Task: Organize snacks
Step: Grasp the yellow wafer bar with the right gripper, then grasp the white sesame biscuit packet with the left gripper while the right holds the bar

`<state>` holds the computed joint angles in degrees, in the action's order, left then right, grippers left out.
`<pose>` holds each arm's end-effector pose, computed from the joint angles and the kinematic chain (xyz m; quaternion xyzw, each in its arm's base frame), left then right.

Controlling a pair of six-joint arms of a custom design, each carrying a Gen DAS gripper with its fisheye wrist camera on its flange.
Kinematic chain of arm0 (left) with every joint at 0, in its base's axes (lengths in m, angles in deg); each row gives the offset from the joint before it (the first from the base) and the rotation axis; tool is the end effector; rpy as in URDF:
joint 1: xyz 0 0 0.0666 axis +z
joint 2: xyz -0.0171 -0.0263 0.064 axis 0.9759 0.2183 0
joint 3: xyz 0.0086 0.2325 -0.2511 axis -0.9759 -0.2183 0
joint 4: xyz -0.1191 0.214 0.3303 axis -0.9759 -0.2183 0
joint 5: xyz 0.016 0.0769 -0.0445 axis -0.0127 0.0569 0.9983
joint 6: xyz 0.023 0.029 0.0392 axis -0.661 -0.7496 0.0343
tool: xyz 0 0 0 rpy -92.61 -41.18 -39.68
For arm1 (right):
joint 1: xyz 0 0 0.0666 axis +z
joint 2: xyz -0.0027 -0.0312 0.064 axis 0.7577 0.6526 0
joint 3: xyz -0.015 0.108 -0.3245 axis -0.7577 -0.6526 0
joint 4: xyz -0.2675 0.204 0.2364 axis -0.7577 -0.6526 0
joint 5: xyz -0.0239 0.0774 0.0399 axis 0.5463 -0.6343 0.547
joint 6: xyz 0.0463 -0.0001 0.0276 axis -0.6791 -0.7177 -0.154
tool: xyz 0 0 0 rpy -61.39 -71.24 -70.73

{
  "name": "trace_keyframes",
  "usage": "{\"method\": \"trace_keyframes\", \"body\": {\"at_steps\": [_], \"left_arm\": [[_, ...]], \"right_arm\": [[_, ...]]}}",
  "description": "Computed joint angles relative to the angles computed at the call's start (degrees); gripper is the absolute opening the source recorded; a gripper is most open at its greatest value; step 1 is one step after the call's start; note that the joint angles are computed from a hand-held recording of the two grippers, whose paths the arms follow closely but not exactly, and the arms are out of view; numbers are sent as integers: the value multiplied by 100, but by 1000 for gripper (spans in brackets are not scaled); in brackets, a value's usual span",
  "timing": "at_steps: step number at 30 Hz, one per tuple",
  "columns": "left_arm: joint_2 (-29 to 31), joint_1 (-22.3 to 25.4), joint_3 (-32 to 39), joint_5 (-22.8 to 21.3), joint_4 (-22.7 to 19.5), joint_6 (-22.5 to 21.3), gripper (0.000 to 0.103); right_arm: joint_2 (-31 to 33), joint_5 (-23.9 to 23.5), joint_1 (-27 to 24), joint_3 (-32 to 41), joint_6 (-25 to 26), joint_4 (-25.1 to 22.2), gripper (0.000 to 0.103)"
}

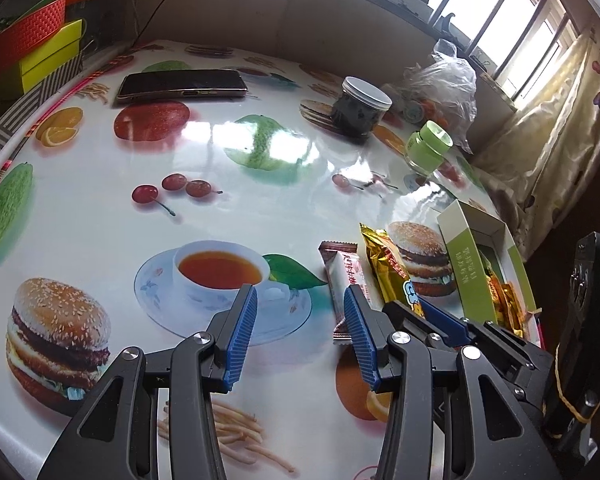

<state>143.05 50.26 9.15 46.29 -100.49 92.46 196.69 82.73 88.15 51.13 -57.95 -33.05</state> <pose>0.4649 -0.2334 0.3216 -0.1354 0.9311 -0.1340 0.3110 0.5231 0.4187 0.3160 -0.1632 0.9405 0.1174 0.2741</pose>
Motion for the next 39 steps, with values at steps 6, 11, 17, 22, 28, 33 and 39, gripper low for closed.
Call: {"method": "trace_keyframes", "body": {"at_steps": [6,11,17,22,28,33,39], "left_arm": [[252,-47,290,124,-72,-151,47],[554,-45,578,313,-212,-287,47],[780,-79,814,187,-400,-390,47],[964,-95,1070,20,-669,-643,47],[1065,-129,1209,-175,-843,-760,47],[1052,-131,1191,-179,-821,-780,47],[1015,-102,1142,-164,-794,-747,26]], "right_arm": [[-247,74,-50,-362,-24,148,22],[-462,-40,-119,-680,-130,316,22],[-570,-132,-162,-851,-192,437,22],[-582,-142,-161,-873,-194,462,22],[-596,-164,-161,-895,-221,485,22],[-603,-173,-166,-906,-224,494,22],[-601,-173,-167,-903,-229,490,22]]}}
